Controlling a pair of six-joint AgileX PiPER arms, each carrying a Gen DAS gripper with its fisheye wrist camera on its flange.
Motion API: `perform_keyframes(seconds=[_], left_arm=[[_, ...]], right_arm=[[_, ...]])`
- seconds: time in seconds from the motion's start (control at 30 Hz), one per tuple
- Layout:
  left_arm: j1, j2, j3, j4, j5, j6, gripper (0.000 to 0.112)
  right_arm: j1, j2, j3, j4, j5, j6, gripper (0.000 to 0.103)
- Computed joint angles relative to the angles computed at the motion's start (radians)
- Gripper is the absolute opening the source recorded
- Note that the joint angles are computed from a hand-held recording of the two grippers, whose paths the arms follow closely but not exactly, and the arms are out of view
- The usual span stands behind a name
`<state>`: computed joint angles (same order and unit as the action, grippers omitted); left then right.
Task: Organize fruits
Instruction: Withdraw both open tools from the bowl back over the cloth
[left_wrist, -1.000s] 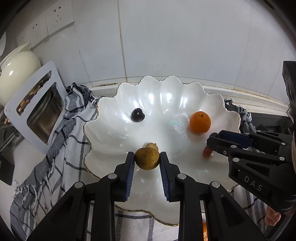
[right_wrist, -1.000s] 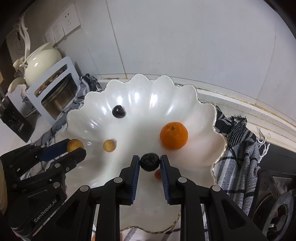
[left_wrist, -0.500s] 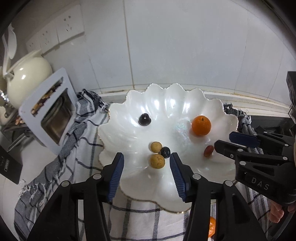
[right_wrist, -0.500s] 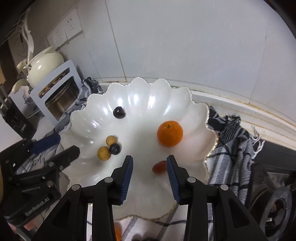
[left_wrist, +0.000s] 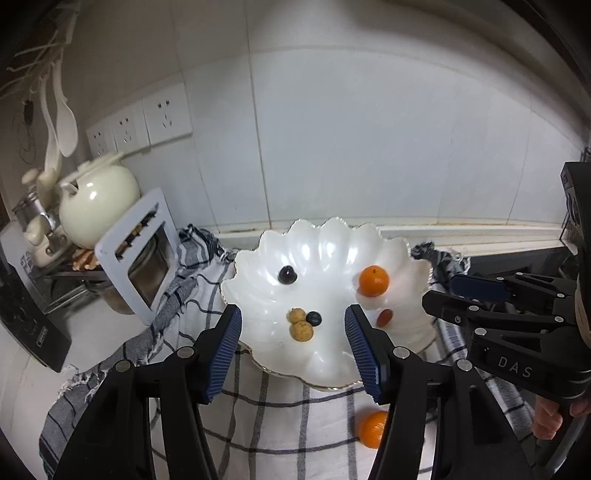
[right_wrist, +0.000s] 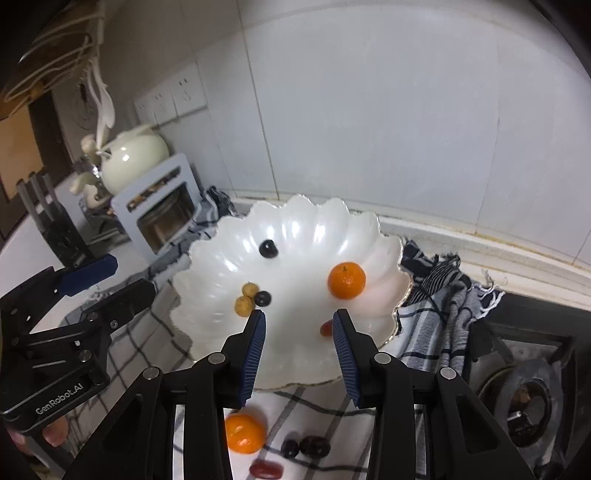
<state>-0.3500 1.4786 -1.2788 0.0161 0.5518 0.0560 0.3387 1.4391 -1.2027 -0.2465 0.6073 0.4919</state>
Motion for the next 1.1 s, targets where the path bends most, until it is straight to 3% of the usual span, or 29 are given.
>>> perform_keyframes(seconds=[0.33, 0.67, 0.93, 1.1], left_arm=[[-0.006, -0.163, 0.117, -0.041, -0.017, 0.008, 0.058], [-0.056, -0.288, 0.200, 0.020, -0.008, -0.057, 0.058], [-0.136, -0.350, 0.276, 0.148, -0.009, -0.187, 0.058], [-0.165, -0.365, 0.308, 0.162, 0.005, -0.207, 0.058]], right_arm=[[0.084, -0.164, 0.095, -0.126, 0.010, 0.115, 0.039], [0.178, -0.289, 0.169, -0.267, 0.053, 0.252, 0.039], [0.258, -0.367, 0.229, -0.365, 0.119, 0.343, 0.039], [0.281, -0.399, 0.269, -0.370, 0.140, 0.359, 0.039]])
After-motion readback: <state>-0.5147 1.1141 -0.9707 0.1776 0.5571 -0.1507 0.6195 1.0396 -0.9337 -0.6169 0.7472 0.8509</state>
